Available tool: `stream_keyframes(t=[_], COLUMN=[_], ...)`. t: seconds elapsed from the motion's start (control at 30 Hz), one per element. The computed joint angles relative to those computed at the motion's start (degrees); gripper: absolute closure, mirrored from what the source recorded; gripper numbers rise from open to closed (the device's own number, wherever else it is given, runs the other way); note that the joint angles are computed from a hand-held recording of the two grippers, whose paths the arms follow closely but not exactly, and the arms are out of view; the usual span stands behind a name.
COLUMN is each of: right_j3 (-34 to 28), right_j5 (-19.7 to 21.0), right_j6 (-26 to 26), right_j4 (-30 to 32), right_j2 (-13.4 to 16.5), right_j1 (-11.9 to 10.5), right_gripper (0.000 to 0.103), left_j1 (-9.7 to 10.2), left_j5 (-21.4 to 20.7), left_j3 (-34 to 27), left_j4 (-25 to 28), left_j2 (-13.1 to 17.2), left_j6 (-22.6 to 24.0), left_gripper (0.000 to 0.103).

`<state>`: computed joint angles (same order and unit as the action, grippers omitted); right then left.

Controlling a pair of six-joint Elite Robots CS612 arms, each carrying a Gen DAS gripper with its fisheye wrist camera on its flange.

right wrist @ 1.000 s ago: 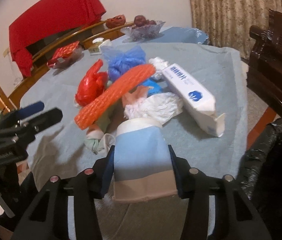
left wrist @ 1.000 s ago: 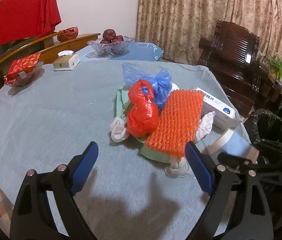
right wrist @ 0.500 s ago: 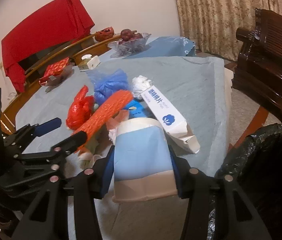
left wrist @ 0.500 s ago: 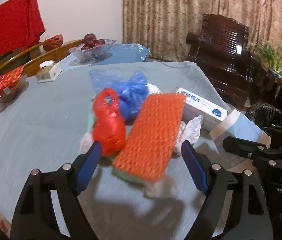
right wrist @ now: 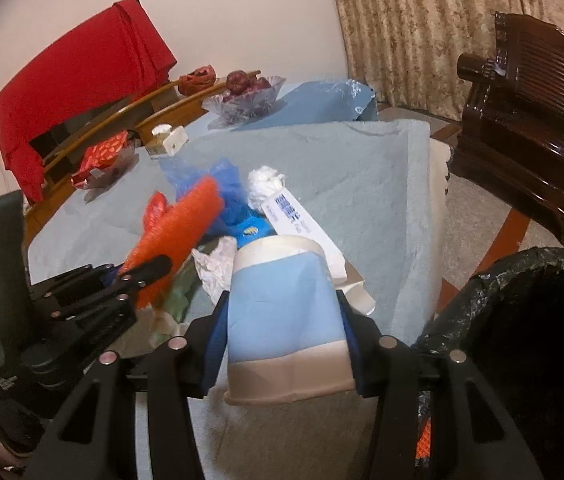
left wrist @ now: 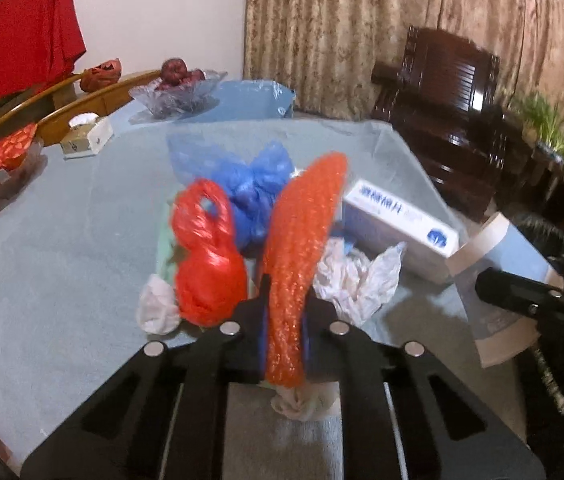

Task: Collect trash
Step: 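Grasp the light-blue paper cup with the right tool while the left tool grasps the orange foam sleeve, then move both tools over the wastebasket and open them to drop the items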

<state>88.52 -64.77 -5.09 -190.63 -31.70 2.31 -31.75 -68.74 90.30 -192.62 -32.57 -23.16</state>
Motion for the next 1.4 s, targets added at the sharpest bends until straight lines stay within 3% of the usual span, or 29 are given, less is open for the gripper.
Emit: stream_keyframes(t=[0.17,0.57,0.9,1.4], right_j3=[1.4,6.2,10.7,16.7], right_j5=[1.5,1.9,-0.1,-7.7], right_j6=[1.3,3.0,5.7,8.9], right_j4=[-4.0,-10.8,-16.6,-20.8], right_j2=[-1.2,-5.0,-7.5,-9.4], right_j1=[-0.3,-0.8,-2.6,-6.8], right_gripper=[0.054,0.054,0.054,0.053], left_j1=[-0.31,-2.41,-4.02,-5.91], left_j5=[-0.3,-0.5,-2.4,-11.6], left_j3=[2.9,6.6,6.0,-0.2], left_j4=[-3.7,-5.5,-7.7,-5.7], left_j2=[-2.1,-6.0,-6.4,-3.5], left_j6=[-0.5,0.1,3.1,7.7], left_gripper=[0.092,0.092,0.092,0.092])
